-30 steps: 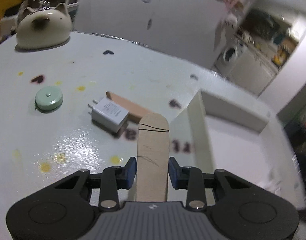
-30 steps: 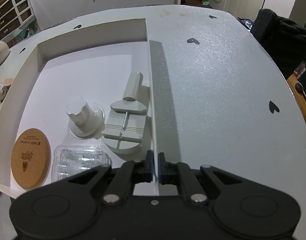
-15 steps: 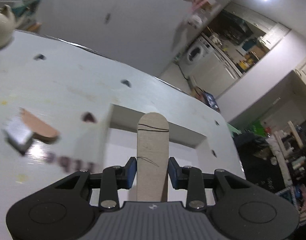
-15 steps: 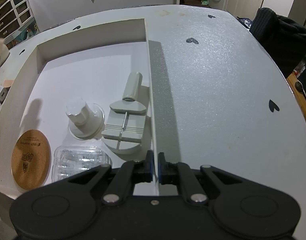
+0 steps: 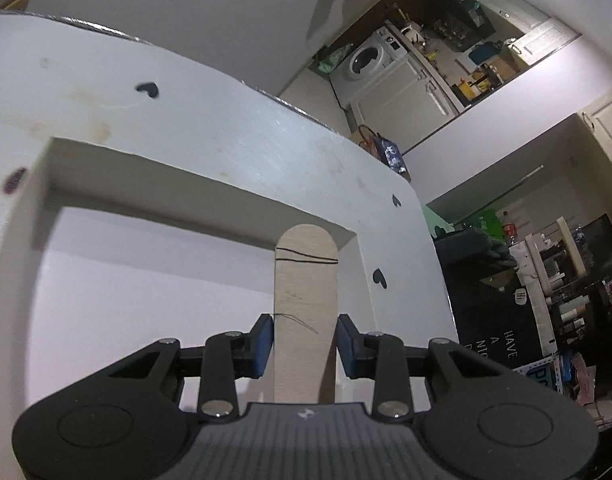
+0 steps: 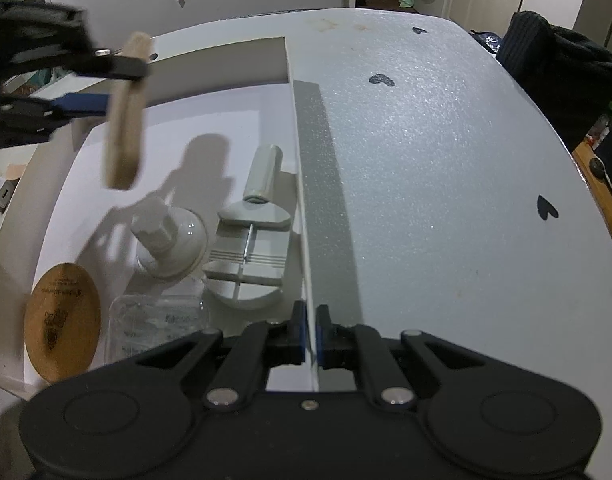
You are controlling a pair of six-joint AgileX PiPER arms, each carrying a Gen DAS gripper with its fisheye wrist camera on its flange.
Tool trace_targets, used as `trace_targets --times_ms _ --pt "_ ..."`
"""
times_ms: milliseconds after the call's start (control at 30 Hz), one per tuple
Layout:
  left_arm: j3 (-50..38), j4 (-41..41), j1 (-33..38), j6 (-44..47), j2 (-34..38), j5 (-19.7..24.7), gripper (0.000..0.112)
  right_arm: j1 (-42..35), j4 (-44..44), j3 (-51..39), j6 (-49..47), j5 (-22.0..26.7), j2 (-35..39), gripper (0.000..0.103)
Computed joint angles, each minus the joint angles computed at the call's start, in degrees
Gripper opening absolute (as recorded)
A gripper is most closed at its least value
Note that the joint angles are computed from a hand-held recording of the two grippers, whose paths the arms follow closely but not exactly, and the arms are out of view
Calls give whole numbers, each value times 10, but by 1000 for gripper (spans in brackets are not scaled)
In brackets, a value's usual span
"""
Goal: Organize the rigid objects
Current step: 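Carry the wooden stick into the tray and open the left gripper, then withdraw the left gripper from the tray toward the white charger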
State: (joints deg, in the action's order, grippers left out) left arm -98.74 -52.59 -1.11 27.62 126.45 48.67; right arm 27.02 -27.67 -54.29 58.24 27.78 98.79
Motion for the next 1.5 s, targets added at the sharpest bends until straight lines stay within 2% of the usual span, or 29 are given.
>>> trace_targets --times_ms 367,500,600,633,700,767,1033,1233,1500 --pt "-86 84 -43 -82 73 -5 35 -5 5 9 1 -11 -5 6" --pt "-121 108 -49 -88 95 16 35 -6 7 9 -1 -10 -5 6" --pt "-124 117 -50 -86 96 19 50 -6 7 9 -2 -11 -5 6" --pt "-118 118 -50 -87 92 17 58 -5 7 9 0 -10 -5 6" --pt "-108 120 -48 -84 83 16 63 -5 6 7 1 -8 -3 6" --pt "-99 124 -47 -84 75 16 75 -4 5 5 1 -6 -2 6" --pt "-50 116 -39 -58 32 13 97 -4 2 4 1 -7 0 6" --pt "-4 110 -32 -36 -5 8 103 -1 -7 10 10 -11 -2 6" --pt "75 81 -11 24 -71 2 103 0 -9 18 9 -15 -8 6"
